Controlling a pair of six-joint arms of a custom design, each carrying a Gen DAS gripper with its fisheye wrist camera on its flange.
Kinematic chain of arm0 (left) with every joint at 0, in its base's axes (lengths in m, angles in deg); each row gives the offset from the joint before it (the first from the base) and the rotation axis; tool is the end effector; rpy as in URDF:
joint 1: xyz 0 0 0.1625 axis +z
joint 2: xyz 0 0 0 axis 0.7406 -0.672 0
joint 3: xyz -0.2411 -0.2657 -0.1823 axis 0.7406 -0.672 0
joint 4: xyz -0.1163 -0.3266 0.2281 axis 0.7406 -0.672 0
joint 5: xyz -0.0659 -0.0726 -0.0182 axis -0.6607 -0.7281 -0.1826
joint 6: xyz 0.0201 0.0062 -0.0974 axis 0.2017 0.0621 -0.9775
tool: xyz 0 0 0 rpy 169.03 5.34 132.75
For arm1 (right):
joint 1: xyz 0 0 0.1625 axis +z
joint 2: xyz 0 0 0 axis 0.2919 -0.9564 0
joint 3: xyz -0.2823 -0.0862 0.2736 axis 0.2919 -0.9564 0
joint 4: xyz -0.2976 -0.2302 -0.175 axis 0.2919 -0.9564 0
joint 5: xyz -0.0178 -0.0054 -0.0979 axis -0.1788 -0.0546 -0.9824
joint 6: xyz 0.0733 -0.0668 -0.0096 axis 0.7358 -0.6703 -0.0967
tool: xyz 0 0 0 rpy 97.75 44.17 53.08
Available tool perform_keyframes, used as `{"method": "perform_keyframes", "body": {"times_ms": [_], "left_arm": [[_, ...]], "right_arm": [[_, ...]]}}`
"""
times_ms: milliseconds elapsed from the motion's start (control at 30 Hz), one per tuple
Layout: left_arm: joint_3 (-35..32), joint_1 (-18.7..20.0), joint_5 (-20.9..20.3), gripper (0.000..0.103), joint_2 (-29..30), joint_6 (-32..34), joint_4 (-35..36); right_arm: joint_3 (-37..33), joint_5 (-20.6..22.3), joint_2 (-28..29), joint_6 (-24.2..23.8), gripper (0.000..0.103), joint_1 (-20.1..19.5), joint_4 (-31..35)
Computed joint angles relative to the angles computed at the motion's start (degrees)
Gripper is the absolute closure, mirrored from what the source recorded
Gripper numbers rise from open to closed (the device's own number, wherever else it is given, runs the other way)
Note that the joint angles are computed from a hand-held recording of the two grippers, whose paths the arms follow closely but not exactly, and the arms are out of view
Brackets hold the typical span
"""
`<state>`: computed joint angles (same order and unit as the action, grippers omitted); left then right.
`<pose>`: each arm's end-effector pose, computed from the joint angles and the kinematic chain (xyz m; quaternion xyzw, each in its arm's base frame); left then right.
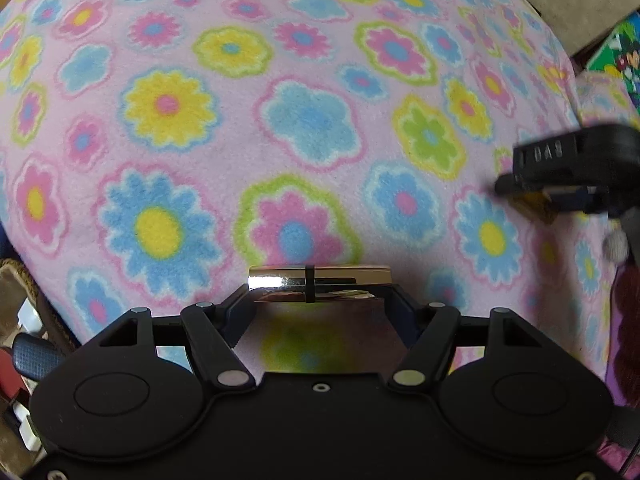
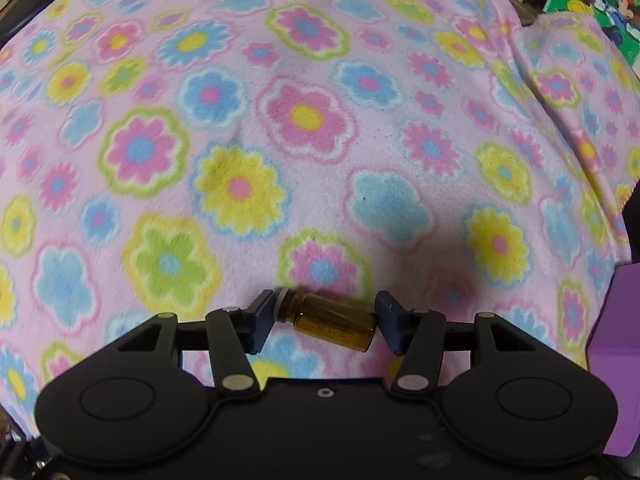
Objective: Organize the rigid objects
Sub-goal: 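Carry the vial with the right tool while the left carries the lipstick to the basket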
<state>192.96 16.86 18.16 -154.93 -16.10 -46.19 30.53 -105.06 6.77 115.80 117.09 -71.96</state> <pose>0.0545 -0.2922 0.3674 0.1167 0.9703 -0.0487 0.2061 0.4070 -0.3322 -0.0721 -0.1256 -0.8549 0.1597 0.4774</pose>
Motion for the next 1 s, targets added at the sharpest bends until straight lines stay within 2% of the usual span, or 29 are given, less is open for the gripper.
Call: {"method": "perform_keyframes", "body": {"times_ms": [167, 300, 433, 567, 767, 833, 1000], "left_arm": [[-1.17, -0.42, 2.87, 0.037, -2.17, -2.67, 2.27], [-3.14, -0.32, 5.45, 0.037, -4.09, -5.97, 5.05], [-5.66, -1.2, 10.18, 0.037, -6.73, -10.1, 8.68], [-10.24, 0.23, 13.03, 0.037, -8.43, -12.72, 12.46], [-16.84, -1.22, 24.29, 0.037, -11.64, -19.71, 23.98], [-18.25, 0.66, 26.38, 0.037, -12.49, -19.23, 24.38], [-18.86, 11.22, 25.95, 0.037, -12.68, -9.18, 13.38]], "right_arm": [[0.63, 1.54, 0.68, -3.73, 0.049, 1.83, -3.94], [-1.44, 3.11, 3.14, -8.35, 0.049, 4.93, -7.0], [-5.83, 4.44, 7.07, -14.95, 0.049, 8.27, -10.14], [-12.09, 7.52, 12.01, -21.83, 0.049, 11.58, -14.05], [-24.18, 12.37, 20.79, -30.39, 0.049, 15.61, -16.0], [-28.79, 13.85, 23.95, -32.51, 0.049, 16.83, -15.28], [-37.37, 16.36, 30.33, -36.05, 0.049, 19.35, -13.46]]}}
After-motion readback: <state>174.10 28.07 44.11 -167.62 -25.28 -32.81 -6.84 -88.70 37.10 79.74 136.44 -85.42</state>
